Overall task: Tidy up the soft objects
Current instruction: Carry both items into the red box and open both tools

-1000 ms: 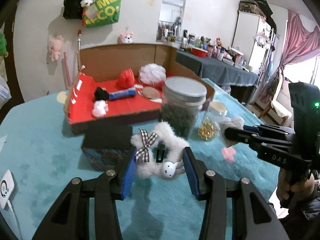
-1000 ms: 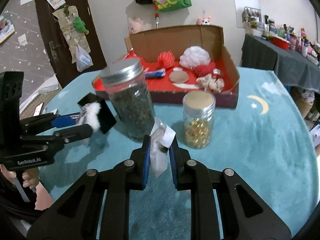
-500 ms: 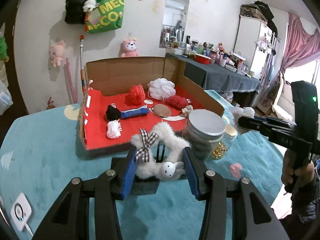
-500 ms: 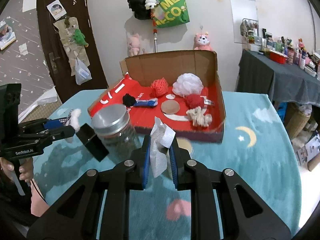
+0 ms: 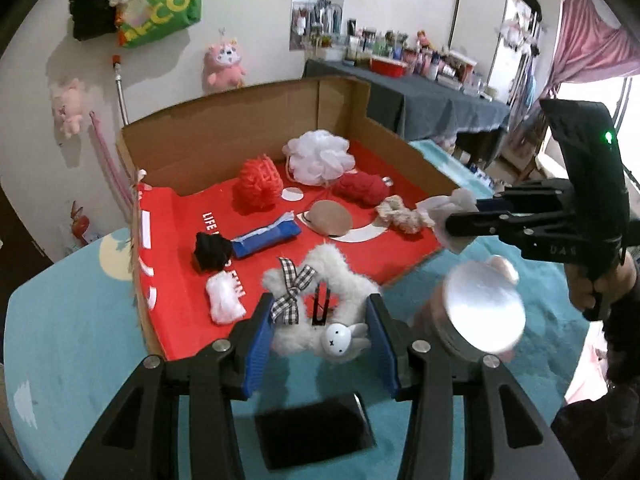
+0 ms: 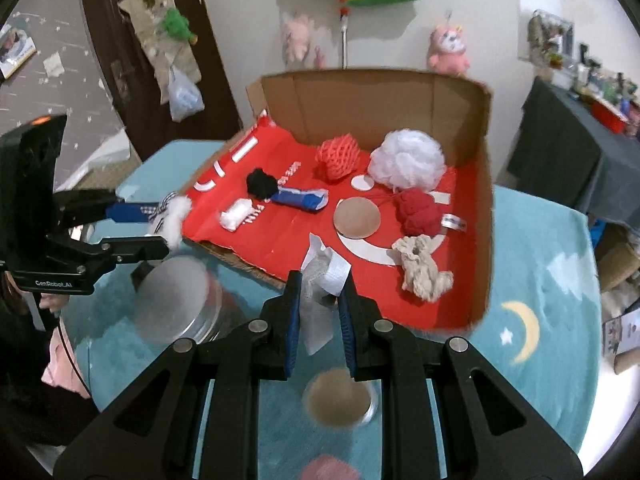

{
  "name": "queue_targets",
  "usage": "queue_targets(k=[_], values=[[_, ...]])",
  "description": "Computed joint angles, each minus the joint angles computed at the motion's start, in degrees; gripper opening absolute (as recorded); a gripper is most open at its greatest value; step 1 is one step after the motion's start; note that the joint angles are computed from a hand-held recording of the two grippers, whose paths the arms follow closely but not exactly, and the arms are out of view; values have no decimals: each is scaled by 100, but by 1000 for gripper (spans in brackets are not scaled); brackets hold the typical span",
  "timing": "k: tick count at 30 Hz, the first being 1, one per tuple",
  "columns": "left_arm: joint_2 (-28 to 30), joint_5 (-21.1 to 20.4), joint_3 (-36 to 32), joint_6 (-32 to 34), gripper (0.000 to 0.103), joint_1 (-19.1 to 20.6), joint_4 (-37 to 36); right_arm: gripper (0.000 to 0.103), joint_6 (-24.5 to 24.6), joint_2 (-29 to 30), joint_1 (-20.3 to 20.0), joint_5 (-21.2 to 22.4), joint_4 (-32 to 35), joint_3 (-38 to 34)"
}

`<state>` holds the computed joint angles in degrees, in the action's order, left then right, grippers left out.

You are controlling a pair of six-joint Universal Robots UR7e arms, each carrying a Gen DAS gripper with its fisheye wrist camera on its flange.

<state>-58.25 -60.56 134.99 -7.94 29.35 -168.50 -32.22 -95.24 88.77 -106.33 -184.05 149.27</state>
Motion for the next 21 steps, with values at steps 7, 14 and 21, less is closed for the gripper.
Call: queue_targets(k=[7, 14, 21], values=[[529, -373, -910, 438, 48, 564, 740, 17, 211, 665, -149, -112, 1182, -972], [1086, -496, -1630, 604, 48, 931, 1393, 17, 524, 1286, -337, -168, 2145, -1746], [1457, -445, -2067, 511, 48, 1132, 1968, 17, 737, 1758, -292, -587, 2698, -2190]])
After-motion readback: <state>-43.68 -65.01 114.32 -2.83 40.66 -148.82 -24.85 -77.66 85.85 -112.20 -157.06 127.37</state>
